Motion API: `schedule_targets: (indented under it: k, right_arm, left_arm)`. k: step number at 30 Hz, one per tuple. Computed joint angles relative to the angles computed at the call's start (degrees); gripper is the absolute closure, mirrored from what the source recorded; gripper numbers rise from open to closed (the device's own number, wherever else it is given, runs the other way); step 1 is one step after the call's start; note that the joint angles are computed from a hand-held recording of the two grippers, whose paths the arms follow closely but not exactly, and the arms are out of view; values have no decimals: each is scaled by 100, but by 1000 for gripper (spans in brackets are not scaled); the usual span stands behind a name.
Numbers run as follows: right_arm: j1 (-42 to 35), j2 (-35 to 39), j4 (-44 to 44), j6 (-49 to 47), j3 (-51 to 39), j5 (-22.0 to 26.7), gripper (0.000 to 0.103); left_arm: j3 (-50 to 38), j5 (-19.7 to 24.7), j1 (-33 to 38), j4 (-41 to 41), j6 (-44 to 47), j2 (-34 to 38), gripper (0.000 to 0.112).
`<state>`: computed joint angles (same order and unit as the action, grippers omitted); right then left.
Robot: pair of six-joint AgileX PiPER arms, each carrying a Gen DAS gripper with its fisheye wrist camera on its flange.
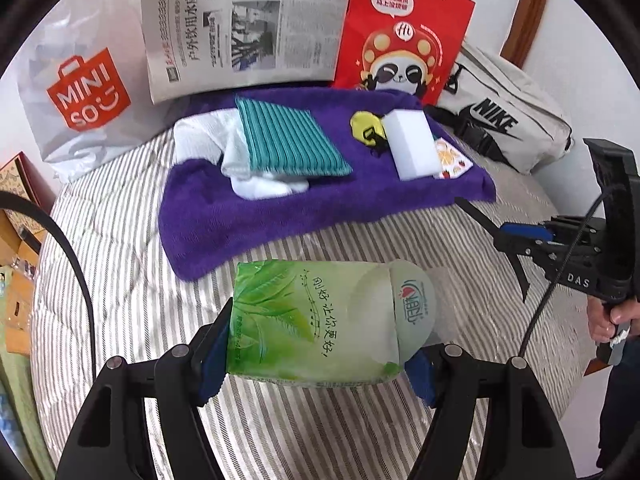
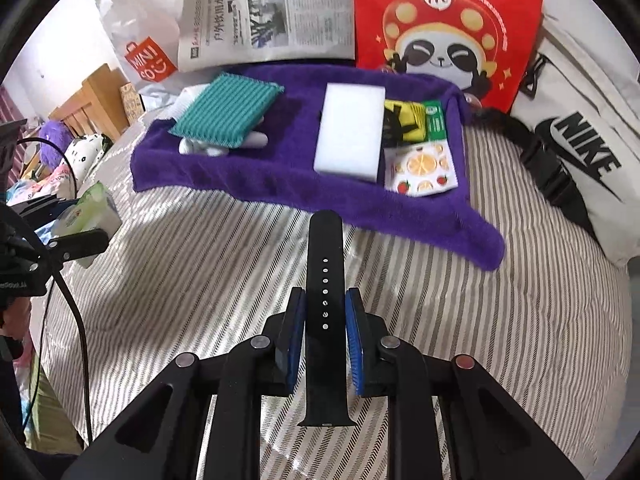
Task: Organize soft objects
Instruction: 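Carry the tissue pack and the watch strap over the purple towel with both tools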
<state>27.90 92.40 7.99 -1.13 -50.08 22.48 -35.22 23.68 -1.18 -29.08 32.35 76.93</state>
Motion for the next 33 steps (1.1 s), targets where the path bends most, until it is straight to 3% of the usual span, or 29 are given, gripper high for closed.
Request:
schedule_targets:
  k: [7, 26, 33]
  right_arm:
    - [30, -39, -85, 43, -253, 141, 83]
    - [-312, 417, -310, 227, -1424, 548, 83]
    - [-552, 836, -500, 405, -1936, 560, 83]
  left_arm:
    - [-381, 68, -118, 486, -494, 130, 41]
    - [-1611, 319, 126, -222, 205, 1039, 41]
    - [-2189, 372, 77, -90, 32, 1444, 41]
